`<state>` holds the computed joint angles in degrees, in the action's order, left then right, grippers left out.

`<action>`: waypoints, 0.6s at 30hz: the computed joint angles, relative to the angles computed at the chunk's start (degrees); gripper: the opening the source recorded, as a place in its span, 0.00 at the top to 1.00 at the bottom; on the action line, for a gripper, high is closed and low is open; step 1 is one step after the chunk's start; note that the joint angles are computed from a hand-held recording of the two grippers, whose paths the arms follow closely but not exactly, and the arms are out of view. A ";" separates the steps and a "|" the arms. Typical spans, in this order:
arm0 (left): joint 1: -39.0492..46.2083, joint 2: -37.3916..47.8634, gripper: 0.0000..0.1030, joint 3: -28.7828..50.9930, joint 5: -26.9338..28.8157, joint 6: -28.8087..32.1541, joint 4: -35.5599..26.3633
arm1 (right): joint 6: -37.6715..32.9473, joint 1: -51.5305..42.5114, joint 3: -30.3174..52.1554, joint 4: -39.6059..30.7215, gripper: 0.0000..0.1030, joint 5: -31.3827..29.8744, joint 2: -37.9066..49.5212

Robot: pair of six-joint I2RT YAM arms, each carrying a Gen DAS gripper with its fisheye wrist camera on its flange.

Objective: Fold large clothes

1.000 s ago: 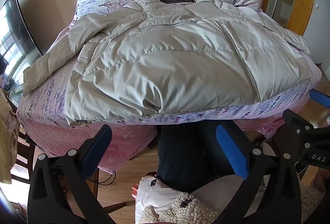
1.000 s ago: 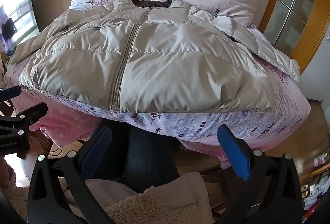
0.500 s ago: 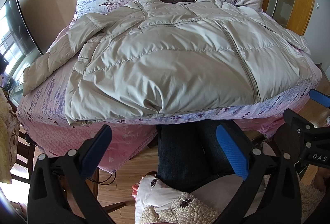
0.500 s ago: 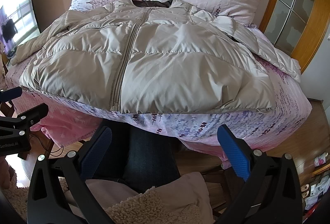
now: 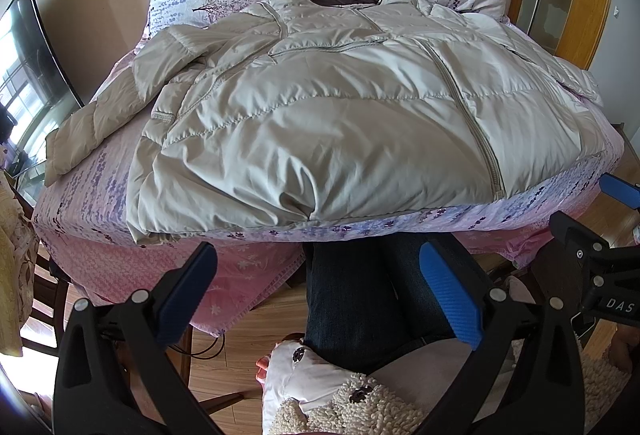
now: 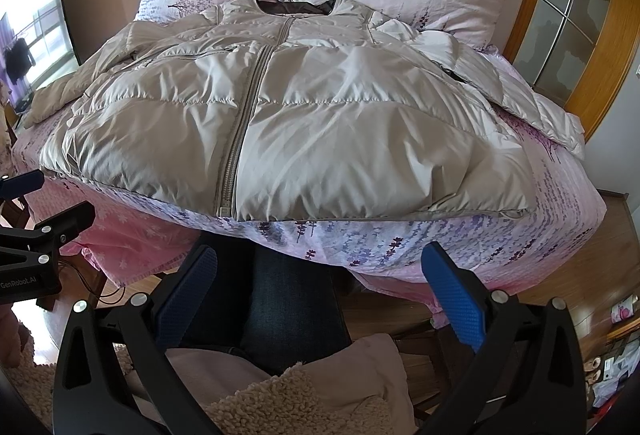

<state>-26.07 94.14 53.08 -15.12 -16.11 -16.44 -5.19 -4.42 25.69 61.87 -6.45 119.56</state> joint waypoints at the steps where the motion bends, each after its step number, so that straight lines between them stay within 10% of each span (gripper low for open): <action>1: 0.00 0.00 0.02 0.00 0.00 0.00 0.00 | -0.04 -0.12 -0.07 -0.01 0.01 -0.11 -0.05; 18: -0.49 0.22 0.02 -0.29 -0.17 -0.52 0.31 | 0.49 -0.20 0.48 -0.34 0.01 -0.77 0.34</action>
<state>-26.56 94.36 52.80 -15.29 -16.63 -16.14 -4.70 -4.62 26.17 61.53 -7.22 119.90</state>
